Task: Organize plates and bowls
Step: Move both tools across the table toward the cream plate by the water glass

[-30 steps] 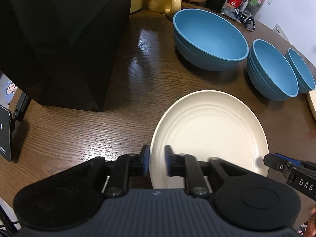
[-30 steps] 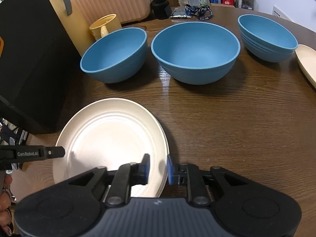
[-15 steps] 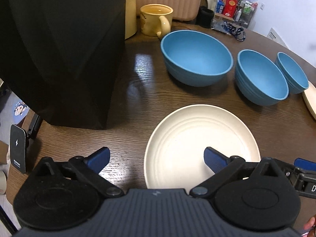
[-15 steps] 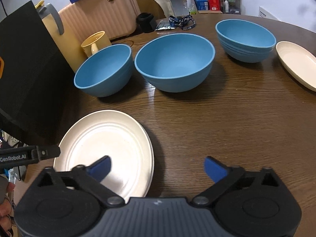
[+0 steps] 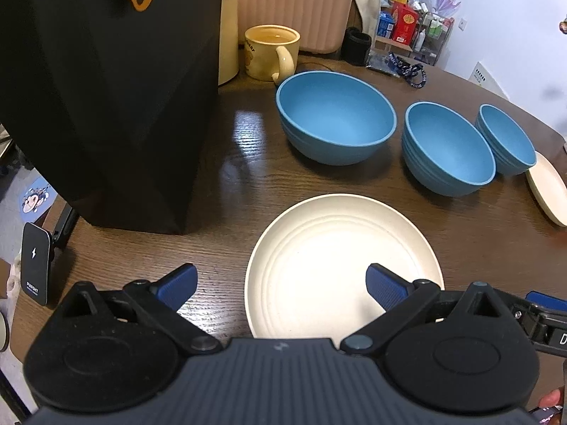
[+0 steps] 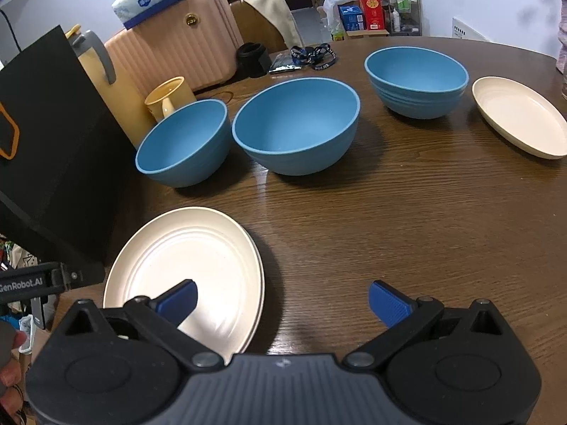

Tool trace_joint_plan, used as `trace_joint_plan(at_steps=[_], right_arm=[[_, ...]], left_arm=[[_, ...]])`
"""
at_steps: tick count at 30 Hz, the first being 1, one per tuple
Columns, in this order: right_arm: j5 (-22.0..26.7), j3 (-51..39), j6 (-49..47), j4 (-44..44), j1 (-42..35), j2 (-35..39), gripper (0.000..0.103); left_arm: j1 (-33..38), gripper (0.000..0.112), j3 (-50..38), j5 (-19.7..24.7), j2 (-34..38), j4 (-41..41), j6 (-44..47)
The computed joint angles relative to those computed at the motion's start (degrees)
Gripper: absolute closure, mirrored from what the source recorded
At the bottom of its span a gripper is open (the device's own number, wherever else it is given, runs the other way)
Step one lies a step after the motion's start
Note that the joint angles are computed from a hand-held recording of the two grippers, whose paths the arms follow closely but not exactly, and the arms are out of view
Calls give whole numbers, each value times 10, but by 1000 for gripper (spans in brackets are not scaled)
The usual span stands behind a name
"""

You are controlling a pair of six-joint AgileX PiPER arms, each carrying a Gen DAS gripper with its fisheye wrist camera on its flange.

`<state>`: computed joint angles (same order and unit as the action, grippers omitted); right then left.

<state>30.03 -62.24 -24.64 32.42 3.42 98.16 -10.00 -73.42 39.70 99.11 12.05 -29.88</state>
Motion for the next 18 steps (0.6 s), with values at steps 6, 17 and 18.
trace_joint_plan(at_steps=[6, 17, 18], right_arm=[[-1, 16, -17, 14, -10, -17, 0], [1, 37, -21, 15, -35, -57, 0], [1, 40, -20, 13, -38, -61, 0]], left_arm=[[-9, 9, 10, -5, -20, 2, -1], [-29, 9, 3, -8, -37, 10, -1], [-31, 9, 1, -7, -37, 8, 2]])
